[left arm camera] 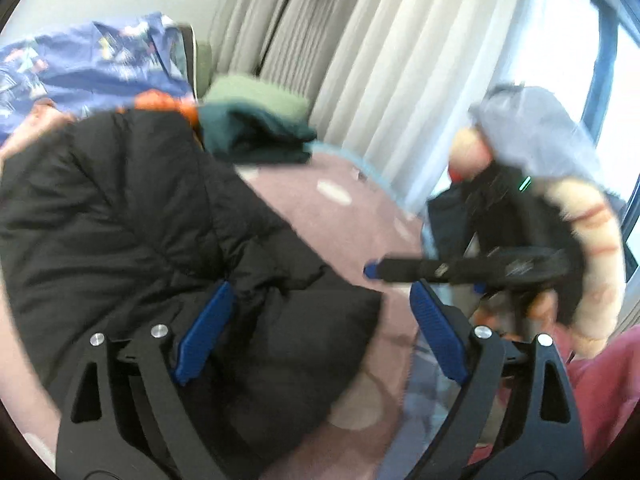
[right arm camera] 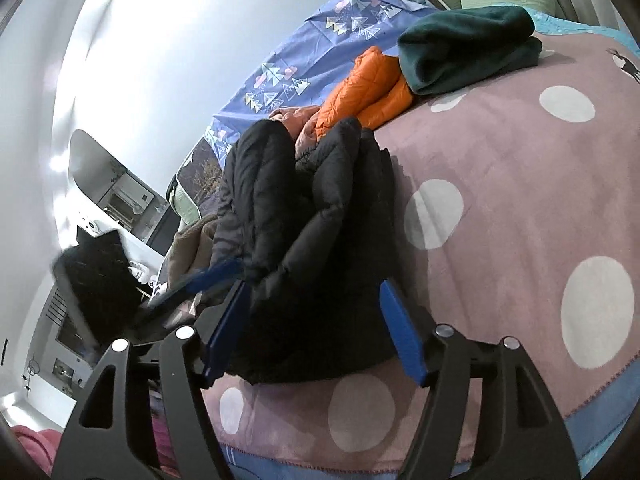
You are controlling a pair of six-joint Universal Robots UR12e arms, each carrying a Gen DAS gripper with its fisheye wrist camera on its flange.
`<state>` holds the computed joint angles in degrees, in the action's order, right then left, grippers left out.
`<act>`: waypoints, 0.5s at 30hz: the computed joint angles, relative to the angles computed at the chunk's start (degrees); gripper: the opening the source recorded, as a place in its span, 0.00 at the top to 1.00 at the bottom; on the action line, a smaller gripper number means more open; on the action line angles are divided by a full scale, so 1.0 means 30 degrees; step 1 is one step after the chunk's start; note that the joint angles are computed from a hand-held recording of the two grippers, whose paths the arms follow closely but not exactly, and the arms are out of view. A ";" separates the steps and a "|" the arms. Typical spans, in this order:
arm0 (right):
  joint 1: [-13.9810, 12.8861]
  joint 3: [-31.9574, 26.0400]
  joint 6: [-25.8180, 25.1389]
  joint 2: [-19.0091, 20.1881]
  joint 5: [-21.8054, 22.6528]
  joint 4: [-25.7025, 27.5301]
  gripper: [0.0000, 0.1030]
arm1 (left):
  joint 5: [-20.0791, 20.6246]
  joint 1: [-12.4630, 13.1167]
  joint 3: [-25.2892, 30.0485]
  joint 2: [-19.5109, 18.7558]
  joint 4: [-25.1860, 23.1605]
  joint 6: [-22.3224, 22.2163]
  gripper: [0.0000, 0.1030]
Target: Fold large clothes
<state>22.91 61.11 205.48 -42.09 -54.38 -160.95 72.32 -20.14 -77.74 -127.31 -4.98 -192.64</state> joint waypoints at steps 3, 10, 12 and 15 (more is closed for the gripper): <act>0.0185 0.0245 -0.0735 -0.0240 -0.0080 -0.0143 0.28 | 0.2345 0.0013 -0.1501 0.1081 0.2140 0.0105 0.11; 0.1050 -0.1024 -0.3366 0.0130 0.0284 0.1518 0.10 | 1.0317 -0.0178 -0.1422 0.1189 -0.0570 0.0602 0.12; 0.1276 -0.1706 -0.3445 0.0447 -0.0379 0.2177 0.10 | 0.9724 0.0130 -0.0868 0.0749 -0.1895 -0.0198 0.13; 0.1487 -0.2282 -0.2655 0.0784 -0.2438 0.2008 0.11 | 0.7527 0.0511 -0.0290 0.0167 -0.2015 -0.1021 0.13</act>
